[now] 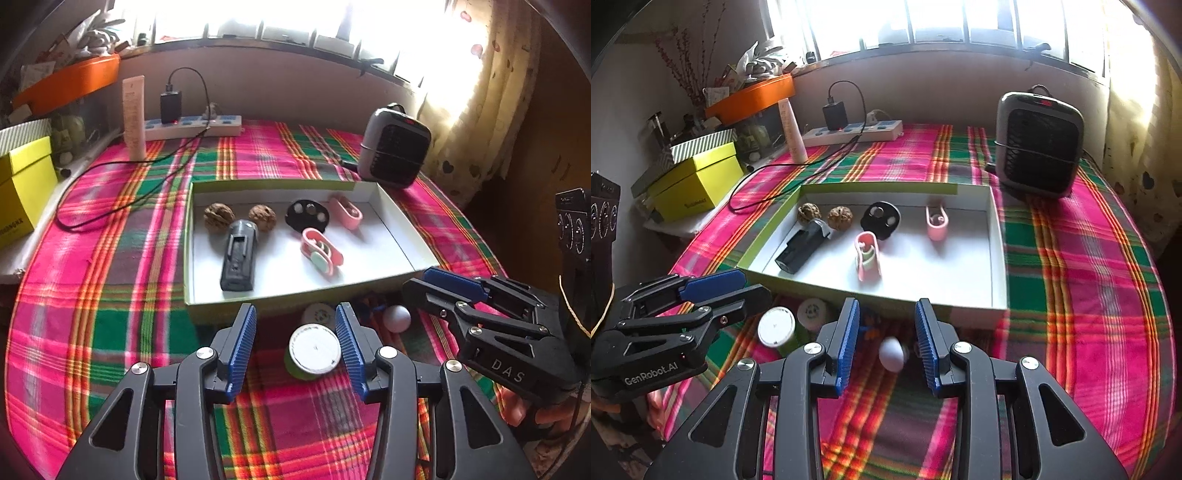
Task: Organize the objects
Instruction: 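Grasp the green tape roll with the left tool while the right nears the white knob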
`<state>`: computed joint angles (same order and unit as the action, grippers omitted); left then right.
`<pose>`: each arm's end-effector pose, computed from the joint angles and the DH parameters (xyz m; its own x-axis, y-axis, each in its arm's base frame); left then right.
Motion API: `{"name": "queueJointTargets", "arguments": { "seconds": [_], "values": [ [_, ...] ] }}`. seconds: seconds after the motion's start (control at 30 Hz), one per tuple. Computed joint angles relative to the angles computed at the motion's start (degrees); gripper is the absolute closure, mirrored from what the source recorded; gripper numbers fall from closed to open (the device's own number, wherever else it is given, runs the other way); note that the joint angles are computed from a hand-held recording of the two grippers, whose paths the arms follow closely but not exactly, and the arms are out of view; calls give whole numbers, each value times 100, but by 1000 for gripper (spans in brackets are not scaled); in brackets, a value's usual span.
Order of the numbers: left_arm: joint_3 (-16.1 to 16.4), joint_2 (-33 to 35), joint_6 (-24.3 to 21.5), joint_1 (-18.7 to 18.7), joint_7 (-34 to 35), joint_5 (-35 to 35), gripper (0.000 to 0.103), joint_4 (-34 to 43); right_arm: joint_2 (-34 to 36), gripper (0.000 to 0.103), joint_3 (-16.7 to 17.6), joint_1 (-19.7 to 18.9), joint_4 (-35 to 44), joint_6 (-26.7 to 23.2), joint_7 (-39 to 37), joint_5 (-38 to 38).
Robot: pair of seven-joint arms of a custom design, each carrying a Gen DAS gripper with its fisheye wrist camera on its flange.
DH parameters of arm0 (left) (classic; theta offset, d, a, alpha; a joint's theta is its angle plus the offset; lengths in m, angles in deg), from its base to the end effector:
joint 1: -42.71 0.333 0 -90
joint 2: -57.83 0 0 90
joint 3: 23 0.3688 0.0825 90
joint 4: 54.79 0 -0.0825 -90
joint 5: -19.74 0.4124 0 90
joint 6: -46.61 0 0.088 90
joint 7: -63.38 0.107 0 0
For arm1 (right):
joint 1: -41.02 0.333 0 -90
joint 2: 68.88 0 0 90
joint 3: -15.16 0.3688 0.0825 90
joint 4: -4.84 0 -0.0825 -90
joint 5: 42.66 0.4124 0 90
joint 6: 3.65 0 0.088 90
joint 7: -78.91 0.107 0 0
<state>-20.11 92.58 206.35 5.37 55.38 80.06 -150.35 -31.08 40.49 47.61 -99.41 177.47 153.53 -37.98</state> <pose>0.6006 -0.4677 0.3170 0.0956 -0.9751 0.2002 -0.7268 -0.2058 -0.6553 0.6657 0.3401 0.3066 0.5691 -0.8108 -0.1370 -0.6486 -0.3402 -0.6809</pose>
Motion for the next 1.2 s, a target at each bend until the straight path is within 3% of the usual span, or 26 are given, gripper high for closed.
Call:
{"name": "queueJointTargets", "arguments": {
  "seconds": [0.07, 0.5, 1.1, 1.2],
  "values": [
    [-13, 14, 61, 1, 30, 6, 58, -4, -40, 58, 27, -46, -109, 93, 12, 6],
    [41, 133, 299, -94, 172, -194, 54, -13, -119, 58, 11, -198, -502, 248, 312, -167],
    [120, 488, 135, -181, 915, -1106, 54, 311, 16, 58, 91, -313, -439, 22, 319, -193],
    [198, 549, -53, -264, 944, -1171, 54, 405, 31, 58, 44, -262, -399, -9, 289, -155]
  ]
}}
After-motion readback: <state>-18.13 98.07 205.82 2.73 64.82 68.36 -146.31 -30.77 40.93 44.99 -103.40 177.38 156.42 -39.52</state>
